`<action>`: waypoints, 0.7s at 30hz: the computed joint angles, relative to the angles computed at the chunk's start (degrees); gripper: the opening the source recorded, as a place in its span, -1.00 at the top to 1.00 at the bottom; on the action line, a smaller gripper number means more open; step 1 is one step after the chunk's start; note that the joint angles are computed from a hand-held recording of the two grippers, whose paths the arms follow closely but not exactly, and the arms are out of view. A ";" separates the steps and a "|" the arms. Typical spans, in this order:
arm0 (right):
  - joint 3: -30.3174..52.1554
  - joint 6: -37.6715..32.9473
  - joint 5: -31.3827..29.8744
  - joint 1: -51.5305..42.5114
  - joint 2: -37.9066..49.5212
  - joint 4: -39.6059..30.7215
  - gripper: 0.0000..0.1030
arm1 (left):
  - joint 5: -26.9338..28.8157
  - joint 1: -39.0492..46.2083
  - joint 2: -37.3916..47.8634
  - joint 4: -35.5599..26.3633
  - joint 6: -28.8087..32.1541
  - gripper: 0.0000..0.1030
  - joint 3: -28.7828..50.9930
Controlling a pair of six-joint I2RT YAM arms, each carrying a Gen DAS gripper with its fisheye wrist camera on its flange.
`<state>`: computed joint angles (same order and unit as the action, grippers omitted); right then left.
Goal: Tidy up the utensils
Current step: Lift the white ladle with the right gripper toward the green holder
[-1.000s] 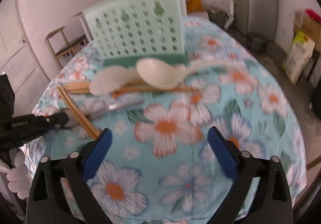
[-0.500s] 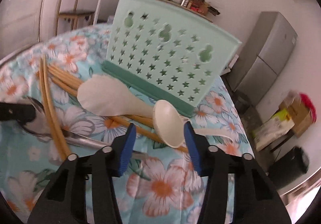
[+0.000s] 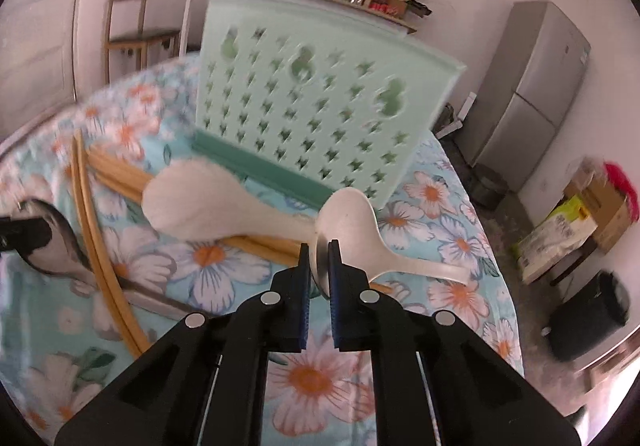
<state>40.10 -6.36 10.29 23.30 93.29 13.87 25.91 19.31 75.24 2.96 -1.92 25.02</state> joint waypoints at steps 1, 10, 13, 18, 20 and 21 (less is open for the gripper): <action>-0.29 0.92 -1.65 -0.86 -1.63 -0.94 0.84 | -0.34 0.13 -1.63 -0.60 0.90 0.84 -0.43; -1.26 9.65 -25.81 -16.28 -13.32 -7.49 0.88 | 2.42 3.33 -19.93 -13.90 9.82 0.96 0.45; -0.44 12.00 -30.61 -18.75 -15.16 -9.23 0.90 | 5.36 4.80 -24.06 -18.56 11.38 0.96 2.72; 0.29 14.25 -37.93 -22.93 -17.01 -10.54 0.90 | 13.62 9.03 -24.87 -22.16 11.24 0.96 9.18; 0.48 14.53 -39.10 -23.83 -17.85 -10.87 0.90 | 16.45 10.17 -23.68 -21.33 9.53 0.96 12.55; 0.59 14.49 -40.18 -24.71 -18.41 -11.18 0.90 | 16.70 10.19 -23.38 -20.53 8.75 0.96 13.58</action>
<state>40.69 8.13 -29.88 -1.40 74.88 2.69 42.61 29.49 51.86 -17.57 6.83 38.60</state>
